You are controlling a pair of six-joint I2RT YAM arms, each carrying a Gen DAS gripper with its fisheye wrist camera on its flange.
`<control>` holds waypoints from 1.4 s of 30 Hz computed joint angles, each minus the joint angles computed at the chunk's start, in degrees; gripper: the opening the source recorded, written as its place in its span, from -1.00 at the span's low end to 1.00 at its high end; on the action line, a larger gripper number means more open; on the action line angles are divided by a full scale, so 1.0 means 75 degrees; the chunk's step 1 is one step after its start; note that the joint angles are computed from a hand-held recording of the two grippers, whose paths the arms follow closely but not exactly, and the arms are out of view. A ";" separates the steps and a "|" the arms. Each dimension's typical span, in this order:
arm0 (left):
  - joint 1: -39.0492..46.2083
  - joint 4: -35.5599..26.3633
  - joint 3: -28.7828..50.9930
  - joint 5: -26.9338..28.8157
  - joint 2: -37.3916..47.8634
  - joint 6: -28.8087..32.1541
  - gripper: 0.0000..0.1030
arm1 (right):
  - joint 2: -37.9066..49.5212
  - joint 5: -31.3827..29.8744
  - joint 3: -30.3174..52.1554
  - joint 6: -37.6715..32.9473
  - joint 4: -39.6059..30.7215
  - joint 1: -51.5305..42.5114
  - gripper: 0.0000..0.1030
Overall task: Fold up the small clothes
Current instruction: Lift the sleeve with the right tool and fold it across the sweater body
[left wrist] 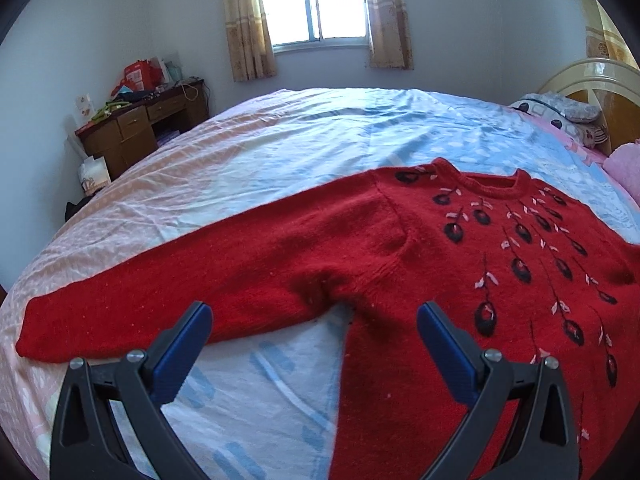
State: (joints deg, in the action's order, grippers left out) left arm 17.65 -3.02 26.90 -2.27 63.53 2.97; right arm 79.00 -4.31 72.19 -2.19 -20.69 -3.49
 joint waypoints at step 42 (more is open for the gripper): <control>0.1356 -0.0715 0.0508 0.1574 -0.0309 0.0828 1.00 | 0.0829 0.1068 -0.3348 0.0478 0.2132 0.4187 0.19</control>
State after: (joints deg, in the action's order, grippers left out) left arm 27.82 -8.38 30.71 9.54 61.21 9.18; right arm 85.21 3.70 47.08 1.39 -4.70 27.91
